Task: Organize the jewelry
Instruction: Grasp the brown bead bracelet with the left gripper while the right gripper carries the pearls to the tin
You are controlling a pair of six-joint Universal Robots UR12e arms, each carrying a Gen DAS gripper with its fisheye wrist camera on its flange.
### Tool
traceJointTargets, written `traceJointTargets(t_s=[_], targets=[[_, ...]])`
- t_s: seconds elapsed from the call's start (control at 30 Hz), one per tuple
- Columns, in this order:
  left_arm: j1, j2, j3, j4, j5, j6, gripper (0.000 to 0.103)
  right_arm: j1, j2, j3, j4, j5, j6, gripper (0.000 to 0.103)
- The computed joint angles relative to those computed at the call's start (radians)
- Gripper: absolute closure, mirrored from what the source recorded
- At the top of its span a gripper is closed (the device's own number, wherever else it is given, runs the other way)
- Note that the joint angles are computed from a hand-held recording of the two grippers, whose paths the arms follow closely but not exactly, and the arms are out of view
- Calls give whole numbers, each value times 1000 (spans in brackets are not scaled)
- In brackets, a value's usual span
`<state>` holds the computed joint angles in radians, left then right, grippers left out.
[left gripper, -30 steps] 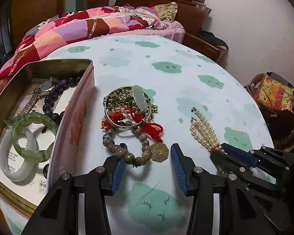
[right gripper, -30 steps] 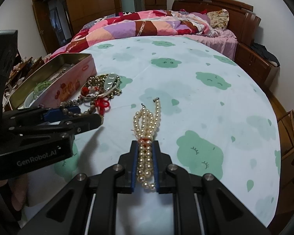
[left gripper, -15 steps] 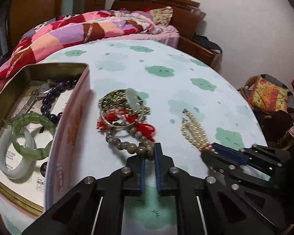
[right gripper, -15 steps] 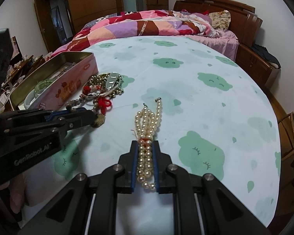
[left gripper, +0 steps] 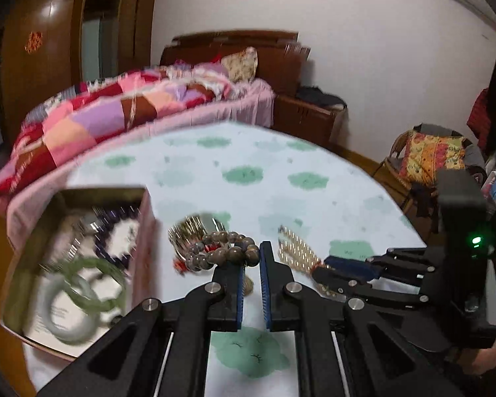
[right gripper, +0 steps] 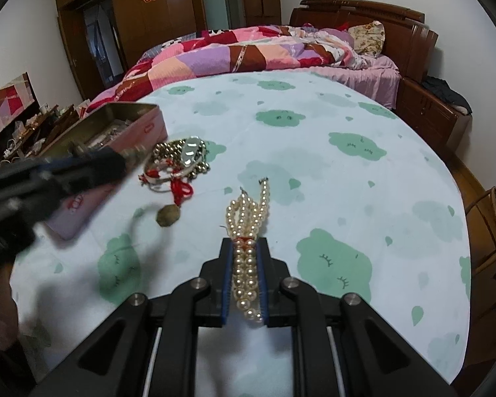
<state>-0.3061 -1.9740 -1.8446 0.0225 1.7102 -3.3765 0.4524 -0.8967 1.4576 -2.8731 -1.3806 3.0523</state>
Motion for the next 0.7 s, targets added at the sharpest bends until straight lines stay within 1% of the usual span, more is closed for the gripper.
traceJointTargets(t_s=[0.03, 0.07, 0.1, 0.17, 0.23, 0.3, 0.33, 0.37, 0.4, 0.43, 0.47, 0.57, 0.6, 0.63, 0.67, 0.7], targets=[[2, 8, -6, 17, -2, 6, 96, -1, -2, 2, -6, 2, 0, 87], [4, 14, -10, 29, -4, 9, 96, -1, -6, 4, -17, 5, 1, 98], [7, 20, -13, 39, -4, 12, 96, -2, -11, 7, -26, 8, 2, 99], [12, 29, -17, 47, -13, 20, 96, -2, -22, 13, -50, 14, 2, 99], [15, 34, -17, 44, -13, 33, 96, -2, -27, 11, -52, 14, -6, 99], [16, 38, -20, 59, -5, 41, 96, -6, -26, 2, -31, 30, 3, 98], [17, 39, -21, 60, -2, 43, 96, -5, -23, -6, -12, 22, 4, 98], [19, 40, -23, 63, -3, 44, 96, -2, -20, -12, 0, 8, 2, 90], [20, 41, -23, 62, -5, 47, 96, 2, -15, -20, 18, -5, -4, 75], [22, 43, -24, 59, -8, 52, 96, 4, -13, -24, 34, -5, -13, 66], [24, 44, -24, 57, -11, 54, 96, 9, -4, -37, 70, -12, -32, 59], [27, 47, -28, 60, -10, 55, 96, 19, 13, -60, 137, -43, -52, 61], [30, 50, -32, 64, -11, 52, 96, 20, 19, -68, 159, -49, -52, 73], [33, 54, -37, 67, -11, 50, 96, 20, 20, -66, 164, -55, -54, 80], [36, 56, -39, 72, -7, 49, 96, 21, 19, -59, 139, -74, -61, 87], [38, 60, -43, 75, -2, 48, 96, 16, 16, -58, 149, -51, -60, 88]])
